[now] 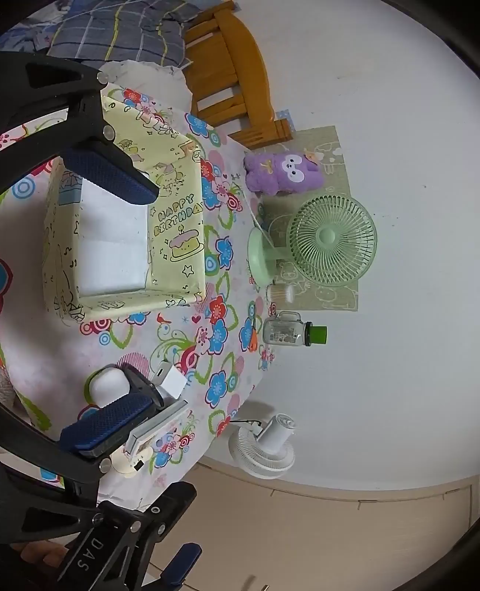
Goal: Organize rigid objects
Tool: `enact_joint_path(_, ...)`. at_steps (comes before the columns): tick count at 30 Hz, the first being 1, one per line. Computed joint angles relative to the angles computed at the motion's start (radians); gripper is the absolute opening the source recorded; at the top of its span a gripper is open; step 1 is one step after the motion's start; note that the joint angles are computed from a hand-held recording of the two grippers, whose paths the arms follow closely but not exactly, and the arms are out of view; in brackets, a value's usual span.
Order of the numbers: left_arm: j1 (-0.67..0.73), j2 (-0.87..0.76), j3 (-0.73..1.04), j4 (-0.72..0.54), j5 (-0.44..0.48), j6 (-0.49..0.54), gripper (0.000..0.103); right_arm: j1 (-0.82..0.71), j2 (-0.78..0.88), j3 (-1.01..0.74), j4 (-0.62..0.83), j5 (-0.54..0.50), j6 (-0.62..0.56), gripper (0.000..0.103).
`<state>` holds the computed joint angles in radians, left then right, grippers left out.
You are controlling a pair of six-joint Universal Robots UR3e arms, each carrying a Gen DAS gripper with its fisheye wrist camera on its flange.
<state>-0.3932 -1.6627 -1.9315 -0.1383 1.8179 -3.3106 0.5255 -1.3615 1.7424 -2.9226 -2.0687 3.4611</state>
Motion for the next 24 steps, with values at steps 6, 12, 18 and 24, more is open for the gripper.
enact_joint_path(6,-0.016,-0.007,0.005,0.011,0.018,-0.006,0.103,0.000,-0.004,-0.004,0.004,0.002,0.002,0.100)
enact_joint_path(12,-0.027,-0.013,0.022,-0.007,0.035,-0.016,0.103,0.004,-0.008,0.001,0.007,0.001,0.007,0.100)
enact_joint_path(18,-0.012,0.021,0.020,-0.044,0.002,-0.016,0.103,-0.005,-0.020,-0.008,0.042,0.026,0.023,0.100)
enact_joint_path(24,-0.014,0.037,0.026,-0.063,0.007,-0.020,0.103,-0.003,-0.021,-0.015,0.049,0.028,0.008,0.100)
